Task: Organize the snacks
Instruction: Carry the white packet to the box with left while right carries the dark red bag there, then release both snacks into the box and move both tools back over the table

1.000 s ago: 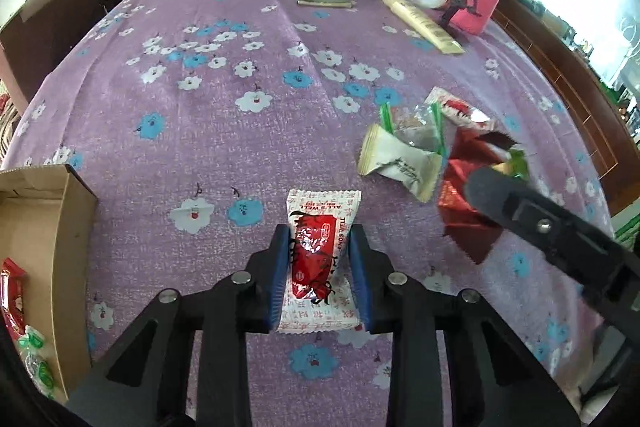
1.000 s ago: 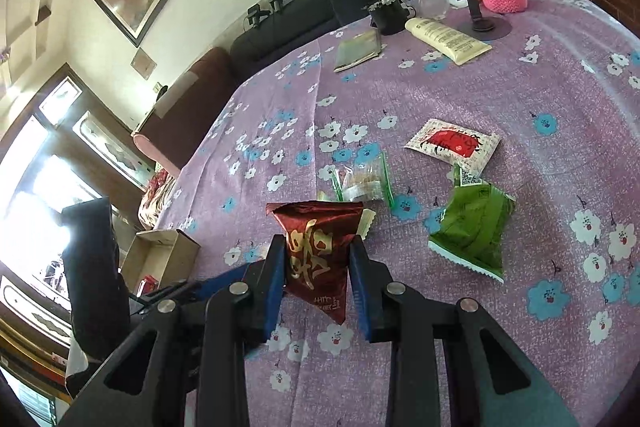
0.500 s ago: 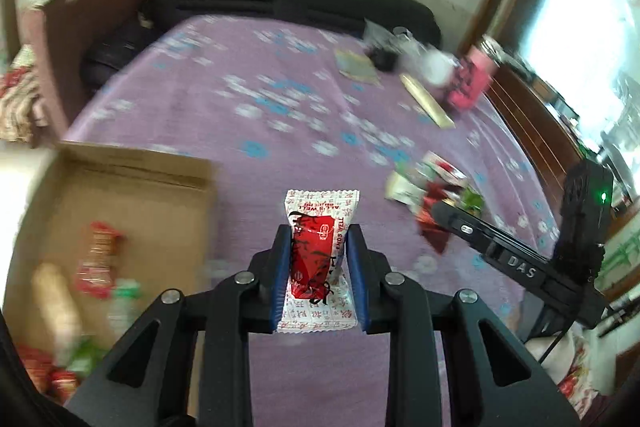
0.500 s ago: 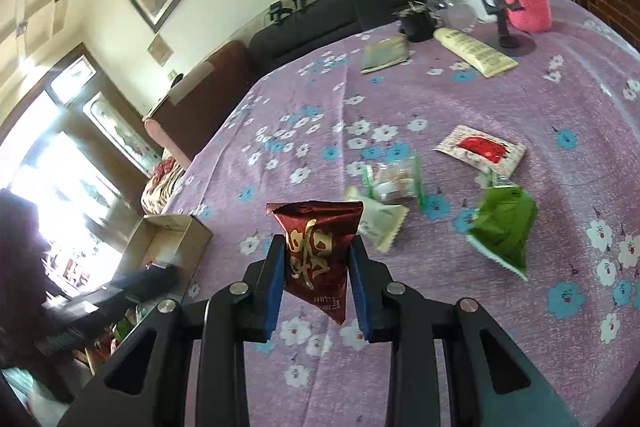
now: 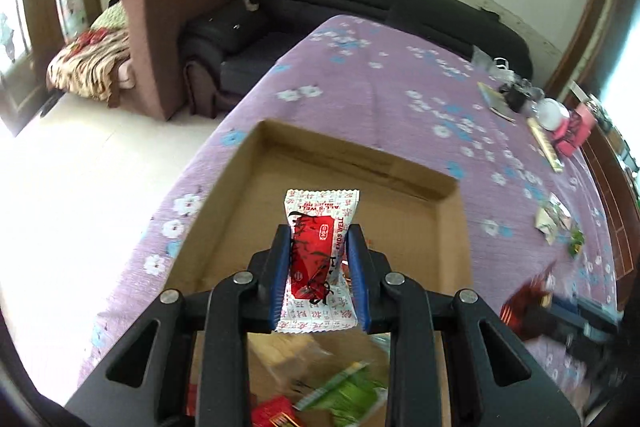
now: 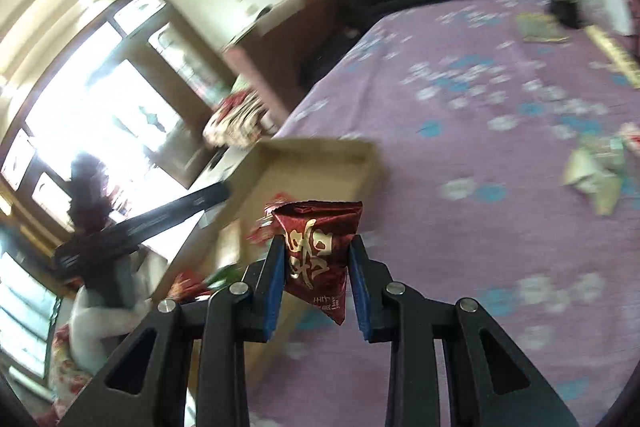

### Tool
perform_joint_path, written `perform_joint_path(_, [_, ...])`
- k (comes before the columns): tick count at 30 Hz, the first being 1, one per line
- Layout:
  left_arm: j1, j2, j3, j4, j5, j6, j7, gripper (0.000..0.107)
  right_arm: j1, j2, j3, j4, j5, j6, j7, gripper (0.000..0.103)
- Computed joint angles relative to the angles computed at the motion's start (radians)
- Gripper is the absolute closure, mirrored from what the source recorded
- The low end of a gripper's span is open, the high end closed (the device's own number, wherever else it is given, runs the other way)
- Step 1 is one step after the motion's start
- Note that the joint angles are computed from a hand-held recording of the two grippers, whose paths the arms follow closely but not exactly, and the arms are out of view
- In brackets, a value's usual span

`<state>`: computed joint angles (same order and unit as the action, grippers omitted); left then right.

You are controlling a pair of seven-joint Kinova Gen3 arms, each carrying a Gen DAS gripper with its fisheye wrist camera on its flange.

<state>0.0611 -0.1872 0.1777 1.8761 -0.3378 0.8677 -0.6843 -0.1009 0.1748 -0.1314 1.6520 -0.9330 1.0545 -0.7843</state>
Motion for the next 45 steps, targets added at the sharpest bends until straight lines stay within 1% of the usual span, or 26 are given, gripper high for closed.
perform_joint_path(1, [-0.002, 0.007, -0.022, 0.001, 0.023, -0.008, -0.023, 0.078, -0.025, 0.005, -0.014, -0.009, 0.017, -0.005, -0.018, 0.074])
perform_joint_path(5, [-0.017, 0.047, -0.068, -0.019, 0.078, 0.003, -0.087, 0.078, -0.093, 0.026, -0.045, -0.035, 0.077, -0.009, -0.076, 0.074])
perform_joint_path(6, [-0.020, 0.054, -0.073, -0.024, 0.085, 0.008, -0.095, 0.078, -0.107, 0.033, -0.050, -0.042, 0.093, -0.010, -0.091, 0.074])
perform_joint_path(10, [-0.028, 0.059, -0.093, -0.022, 0.126, 0.003, -0.128, 0.077, -0.168, 0.046, -0.067, -0.045, 0.176, -0.061, -0.146, 0.074])
perform_joint_path(12, [-0.033, 0.048, -0.098, -0.014, 0.142, -0.002, -0.136, 0.077, -0.176, 0.060, -0.073, -0.056, 0.194, -0.054, -0.164, 0.074])
perform_joint_path(15, [-0.044, 0.025, -0.107, 0.001, 0.173, -0.023, -0.154, 0.070, -0.192, 0.056, -0.081, -0.049, 0.229, -0.077, -0.184, 0.074])
perform_joint_path(17, [-0.051, -0.012, -0.099, 0.024, 0.175, -0.045, -0.145, 0.061, -0.197, 0.055, -0.084, -0.051, 0.238, -0.088, -0.189, 0.072])
perform_joint_path(19, [-0.058, -0.058, -0.088, 0.051, 0.185, -0.068, -0.135, 0.056, -0.201, 0.042, -0.089, -0.032, 0.243, -0.117, -0.184, 0.072])
perform_joint_path(20, [-0.062, -0.077, -0.082, 0.061, 0.190, -0.074, -0.128, 0.053, -0.193, 0.031, -0.091, -0.018, 0.232, -0.117, -0.170, 0.072])
perform_joint_path(21, [-0.066, -0.099, -0.075, 0.073, 0.198, -0.085, -0.120, 0.052, -0.187, 0.026, -0.091, -0.014, 0.221, -0.113, -0.159, 0.069])
perform_joint_path(22, [-0.062, -0.138, -0.070, 0.098, 0.203, -0.109, -0.099, 0.049, -0.179, 0.017, -0.090, -0.006, 0.205, -0.112, -0.146, 0.068])
perform_joint_path(23, [-0.076, -0.159, -0.052, 0.109, 0.206, -0.121, -0.088, 0.045, -0.176, 0.010, -0.088, 0.000, 0.196, -0.113, -0.135, 0.067])
perform_joint_path(24, [-0.096, -0.189, -0.021, 0.123, 0.203, -0.129, -0.062, 0.043, -0.172, 0.001, -0.087, 0.007, 0.186, -0.115, -0.121, 0.067])
perform_joint_path(25, [-0.104, -0.200, -0.008, 0.126, 0.203, -0.133, -0.050, 0.041, -0.166, -0.013, -0.083, 0.018, 0.174, -0.118, -0.106, 0.066])
perform_joint_path(27, [-0.112, -0.238, 0.021, 0.140, 0.214, -0.145, -0.024, 0.041, -0.158, -0.025, -0.072, 0.027, 0.154, -0.112, -0.092, 0.064])
perform_joint_path(30, [-0.135, -0.282, 0.084, 0.139, 0.216, -0.139, 0.022, 0.040, -0.138, -0.048, -0.051, 0.046, 0.123, -0.102, -0.068, 0.064])
perform_joint_path(32, [-0.161, -0.305, 0.145, 0.130, 0.203, -0.135, 0.059, 0.034, -0.109, -0.058, -0.027, 0.051, 0.094, -0.079, -0.051, 0.063])
perform_joint_path(34, [-0.175, -0.320, 0.196, 0.121, 0.196, -0.135, 0.086, 0.031, -0.072, -0.070, 0.002, 0.056, 0.067, -0.056, -0.031, 0.063])
perform_joint_path(36, [-0.170, -0.322, 0.219, 0.118, 0.197, -0.148, 0.093, 0.026, -0.030, -0.080, 0.034, 0.058, 0.044, -0.031, -0.008, 0.063])
perform_joint_path(38, [-0.166, -0.320, 0.246, 0.124, 0.201, -0.183, 0.102, 0.020, 0.022, -0.090, 0.074, 0.060, 0.039, -0.026, 0.009, 0.063])
perform_joint_path(40, [-0.174, -0.313, 0.280, 0.133, 0.204, -0.216, 0.123, 0.017, 0.067, -0.092, 0.108, 0.058, 0.052, -0.034, 0.016, 0.061])
perform_joint_path(42, [-0.160, -0.303, 0.279, 0.149, 0.222, -0.261, 0.132, 0.016, 0.115, -0.082, 0.141, 0.041, 0.080, -0.039, -0.006, 0.061])
perform_joint_path(43, [-0.142, -0.291, 0.267, 0.159, 0.237, -0.291, 0.130, 0.016, 0.147, -0.066, 0.161, 0.023, 0.091, -0.036, -0.025, 0.061])
perform_joint_path(45, [-0.137, -0.261, 0.277, 0.157, 0.249, -0.307, 0.141, 0.016, 0.195, -0.048, 0.175, 0.001, 0.104, -0.041, -0.046, 0.061])
